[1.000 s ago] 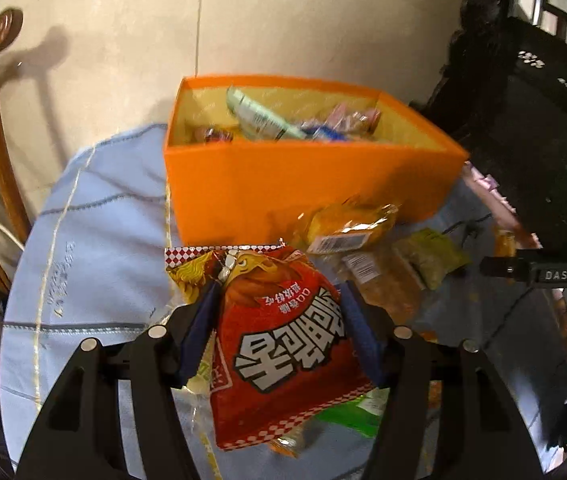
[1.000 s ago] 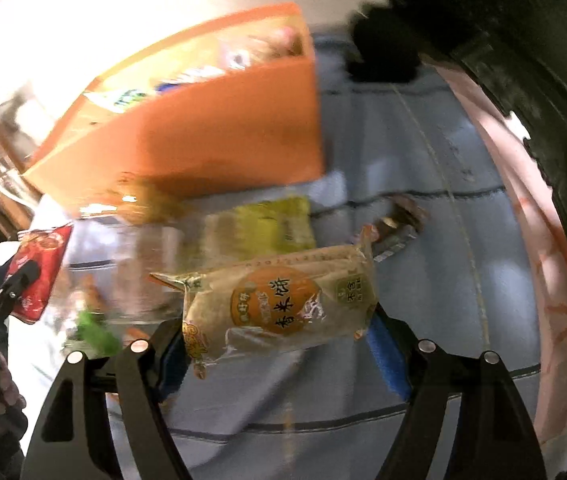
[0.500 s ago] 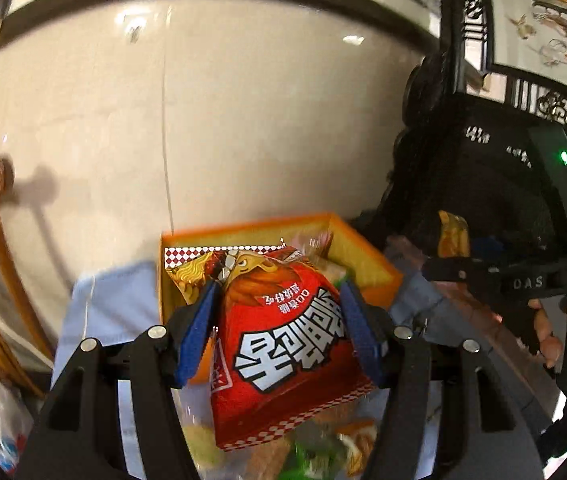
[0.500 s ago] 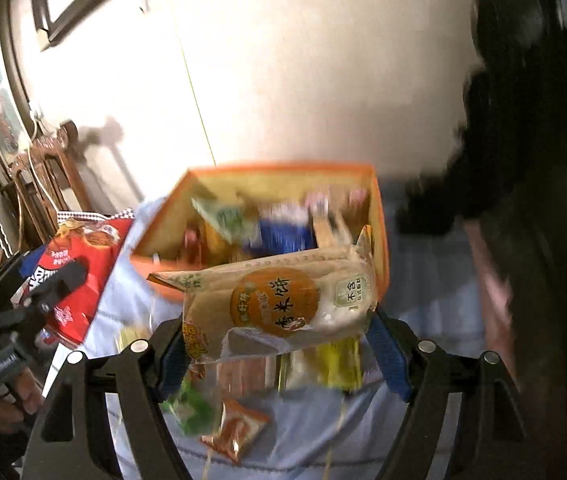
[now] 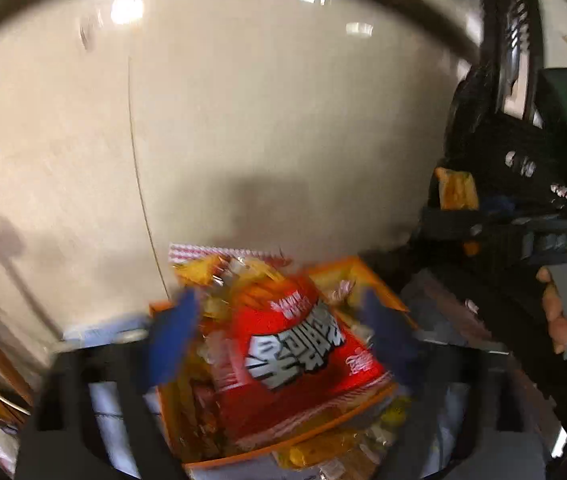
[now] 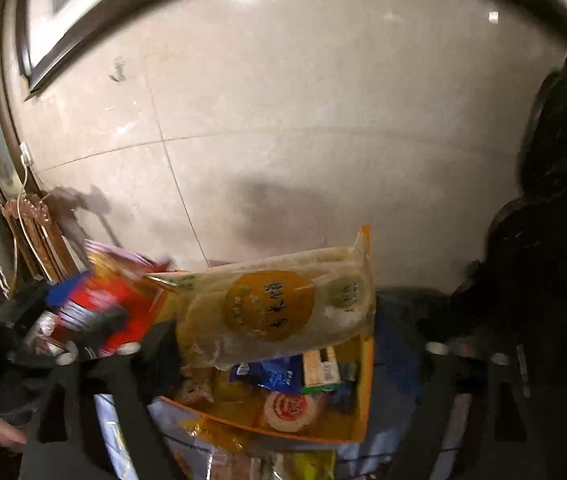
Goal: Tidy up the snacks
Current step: 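Drop the red chip bag into the orange box while the right tool drops the bread bag, then grasp the round pastry packet with the left tool while the right tool grasps the yellow-green seed bag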
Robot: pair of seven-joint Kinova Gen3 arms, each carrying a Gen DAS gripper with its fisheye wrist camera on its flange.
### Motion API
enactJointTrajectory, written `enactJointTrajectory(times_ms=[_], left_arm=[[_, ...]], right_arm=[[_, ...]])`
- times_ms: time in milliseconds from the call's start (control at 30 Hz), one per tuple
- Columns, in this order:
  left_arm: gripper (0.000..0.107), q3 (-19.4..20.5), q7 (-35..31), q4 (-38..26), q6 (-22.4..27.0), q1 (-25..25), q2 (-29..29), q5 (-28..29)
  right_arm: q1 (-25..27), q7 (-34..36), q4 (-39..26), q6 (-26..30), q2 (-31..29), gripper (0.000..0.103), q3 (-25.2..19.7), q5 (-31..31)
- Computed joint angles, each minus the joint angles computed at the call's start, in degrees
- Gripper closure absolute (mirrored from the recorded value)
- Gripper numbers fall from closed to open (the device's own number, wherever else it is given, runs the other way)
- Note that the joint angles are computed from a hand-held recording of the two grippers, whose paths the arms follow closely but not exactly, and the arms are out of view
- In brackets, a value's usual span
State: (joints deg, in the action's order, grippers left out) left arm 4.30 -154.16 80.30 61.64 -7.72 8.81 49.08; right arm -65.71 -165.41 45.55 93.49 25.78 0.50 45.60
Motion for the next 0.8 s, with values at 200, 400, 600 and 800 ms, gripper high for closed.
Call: enactJointTrajectory(times_ms=[200, 400, 600, 800], left_arm=[[0.015, 2.67, -8.21, 10.38, -3.45, -8.1, -1.1, 1.46], [0.014, -7.47, -19.85, 23.15, -0.95, -8.93, -5.09, 2.98], [0.014, -9.26, -24.47, 30.47, -5.33, -9.37, -5.63, -1.55], [0.014, -7.93, -23.13, 33.0, -12.61, -7.64, -3.91, -2.92]], right_arm=[[2.58, -12.91, 15.59, -1.71, -3.51, 0.009, -7.8, -3.7], [-0.97, -26.03, 29.44, -11.13, -3.61, 0.009, -8.29, -11.0], [2.05, -23.17, 29.46, -15.22, 1.12, 0.009, -10.53, -16.86], [3.69, -17.07, 24.08, -12.53, 4.86, 0.009, -7.97, -19.51]])
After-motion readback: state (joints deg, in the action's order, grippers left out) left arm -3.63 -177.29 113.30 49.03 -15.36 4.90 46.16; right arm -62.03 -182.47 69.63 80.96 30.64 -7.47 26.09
